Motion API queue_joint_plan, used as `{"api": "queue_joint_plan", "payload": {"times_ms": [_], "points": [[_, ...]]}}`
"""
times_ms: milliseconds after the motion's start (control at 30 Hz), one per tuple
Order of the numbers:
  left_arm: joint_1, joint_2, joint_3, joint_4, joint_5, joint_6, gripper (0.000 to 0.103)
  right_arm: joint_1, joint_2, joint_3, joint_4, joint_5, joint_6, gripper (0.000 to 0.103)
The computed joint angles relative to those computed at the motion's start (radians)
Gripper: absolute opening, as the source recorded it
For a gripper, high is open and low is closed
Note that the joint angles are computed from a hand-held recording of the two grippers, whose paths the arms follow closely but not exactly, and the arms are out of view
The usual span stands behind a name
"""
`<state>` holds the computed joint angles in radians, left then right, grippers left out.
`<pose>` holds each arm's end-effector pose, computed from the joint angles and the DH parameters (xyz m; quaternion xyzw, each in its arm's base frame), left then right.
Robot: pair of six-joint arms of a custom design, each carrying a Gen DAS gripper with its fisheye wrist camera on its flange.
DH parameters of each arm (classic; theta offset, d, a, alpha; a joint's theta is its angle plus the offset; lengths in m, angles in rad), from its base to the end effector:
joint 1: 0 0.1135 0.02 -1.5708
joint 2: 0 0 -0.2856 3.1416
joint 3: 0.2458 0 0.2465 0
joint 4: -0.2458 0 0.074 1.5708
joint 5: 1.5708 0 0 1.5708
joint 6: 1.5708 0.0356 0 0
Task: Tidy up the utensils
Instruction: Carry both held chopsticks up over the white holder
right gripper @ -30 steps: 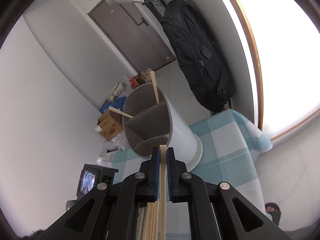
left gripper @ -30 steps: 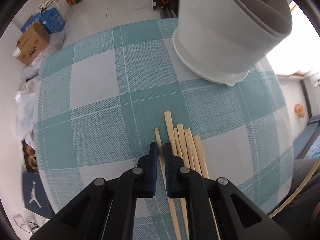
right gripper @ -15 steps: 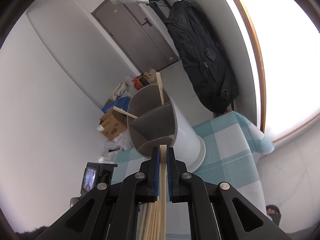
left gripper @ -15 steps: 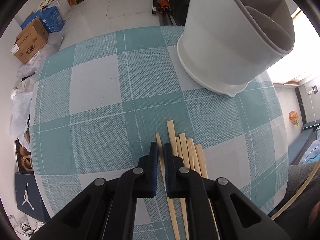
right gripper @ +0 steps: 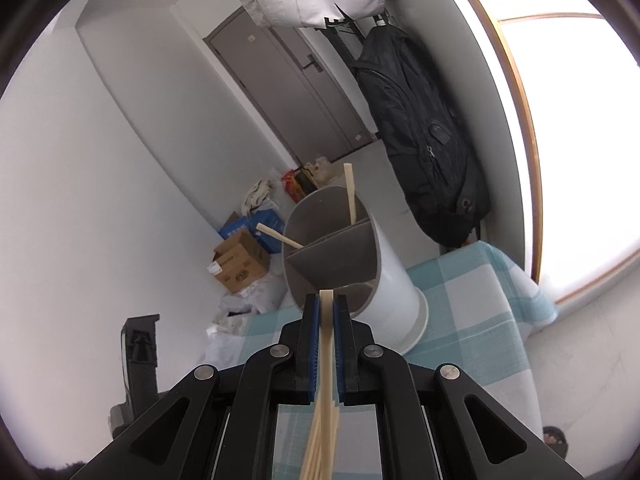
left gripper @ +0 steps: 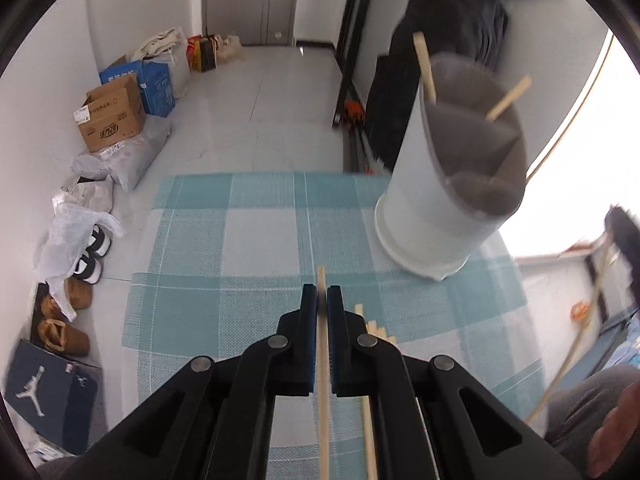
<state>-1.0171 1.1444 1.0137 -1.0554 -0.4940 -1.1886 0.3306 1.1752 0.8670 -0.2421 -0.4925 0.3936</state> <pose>0.1123 -0.1496 0.3042 -0.1281 0.9443 -0.0572 0.2978 0.2270 0.0957 0.3066 -0.0923 0.8496 0.3667 0.3676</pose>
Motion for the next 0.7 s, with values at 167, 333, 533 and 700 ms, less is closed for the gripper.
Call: {"api": "queue_joint_plan", "payload": {"times_ms": [167, 333, 533, 700], "points": [[-0.068, -0.01, 0.043, -0.004, -0.11, -0.04, 0.001, 0.005, -0.025, -0.025, 0.032, -0.01, 0.021, 0.006], [-0.031, -0.067, 0.004, 0.037, -0.112, 0.039, 0.001, 0.063, -0.063, -0.037, 0.081, 0.062, 0.003, 0.006], [-0.105, -0.018, 0.118, -0.078, -0.179, 0.016, 0.001, 0.098, -0.074, -0.022, 0.087, 0.13, 0.014, 0.006], [-0.123, 0.013, 0.241, -0.135, -0.191, 0.054, 0.001, 0.079, -0.057, 0.041, 0.089, 0.122, 0.027, 0.006]]}}
